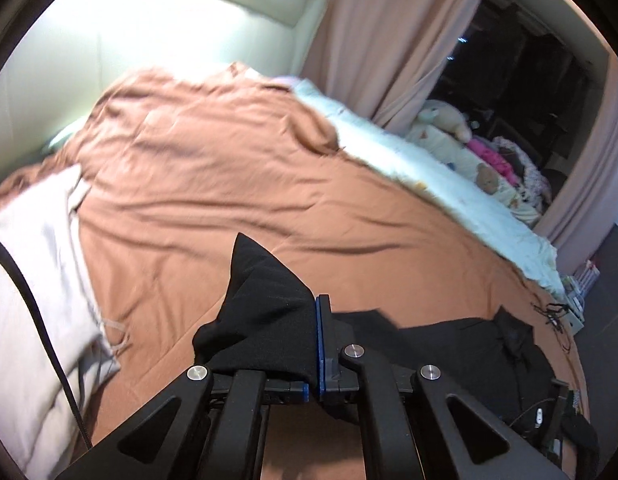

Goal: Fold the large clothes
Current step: 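Carry the sleeve across the shirt body with the left tool and release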

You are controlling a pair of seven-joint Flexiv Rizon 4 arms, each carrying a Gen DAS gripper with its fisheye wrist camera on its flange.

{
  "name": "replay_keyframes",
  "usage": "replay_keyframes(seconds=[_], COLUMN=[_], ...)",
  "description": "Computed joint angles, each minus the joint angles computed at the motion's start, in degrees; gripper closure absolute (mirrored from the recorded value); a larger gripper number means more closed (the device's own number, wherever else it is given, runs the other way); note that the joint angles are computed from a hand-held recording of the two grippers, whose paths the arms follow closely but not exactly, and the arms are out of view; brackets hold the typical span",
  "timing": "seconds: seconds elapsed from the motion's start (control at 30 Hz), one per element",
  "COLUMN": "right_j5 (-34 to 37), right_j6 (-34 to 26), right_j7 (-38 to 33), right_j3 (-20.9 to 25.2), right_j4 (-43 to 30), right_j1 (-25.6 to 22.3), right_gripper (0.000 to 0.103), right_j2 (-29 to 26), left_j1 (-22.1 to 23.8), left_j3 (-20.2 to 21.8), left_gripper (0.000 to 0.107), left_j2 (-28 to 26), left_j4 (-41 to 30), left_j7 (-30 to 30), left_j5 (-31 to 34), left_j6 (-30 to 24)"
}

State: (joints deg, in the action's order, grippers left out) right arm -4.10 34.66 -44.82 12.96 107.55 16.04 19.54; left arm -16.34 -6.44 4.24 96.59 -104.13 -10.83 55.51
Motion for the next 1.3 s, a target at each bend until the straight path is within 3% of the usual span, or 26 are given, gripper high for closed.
replay_keyframes(seconds=[0.17,0.27,0.37,0.57,0.8,1.03,1.2,1.23,1.3], right_j5=[-2.1,-2.8,-3.1,-0.9,0.0,0.3,0.9,0.8,0.5], right_j6=[-3.6,-6.1,-6.3,-10.6,-21.7,-18.5,-19.8,-20.2,-21.8], right_j7=[1.2,2.3,3.7,6.7,11.2,14.9,17.3,17.7,18.8], right_j3=[0.6,1.0,1.6,1.9,2.1,-0.5,-2.0,-2.3,-2.5], right_j4=[-2.4,-3.0,-2.2,1.4,3.1,5.1,7.1,7.3,7.1], right_j1=[-0.8,-1.6,-2.6,-4.3,-8.2,-12.2,-15.1,-15.8,-17.1], right_gripper=[0.060,0.042,0.031,0.030,0.030,0.030,0.029,0.029,0.028], right_j2=[3.4,6.2,9.5,18.3,28.7,33.5,37.6,38.2,38.5], left_j1=[-1.3,-2.9,-5.0,-10.2,-17.4,-25.7,-31.4,-32.4,-34.1], left_j3=[-2.8,-3.9,-5.0,-7.0,-8.0,-8.1,-7.5,-7.3,-6.7], left_gripper=[0.105,0.105,0.105,0.105,0.105,0.105,0.105,0.104,0.082], left_j2=[-2.5,-4.4,-6.6,-12.2,-18.9,-28.7,-36.8,-38.2,-40.8], left_j4=[-9.1,-13.7,-18.3,-27.6,-37.3,-49.2,-58.5,-59.8,-63.1], left_j7=[0.1,0.0,0.6,2.5,4.7,6.9,9.1,9.8,11.4], left_j5=[2.7,3.1,3.9,5.0,6.4,6.4,4.8,4.4,3.7], left_j6=[-2.9,-4.1,-5.3,-8.3,-11.6,-16.2,-19.9,-20.6,-24.1])
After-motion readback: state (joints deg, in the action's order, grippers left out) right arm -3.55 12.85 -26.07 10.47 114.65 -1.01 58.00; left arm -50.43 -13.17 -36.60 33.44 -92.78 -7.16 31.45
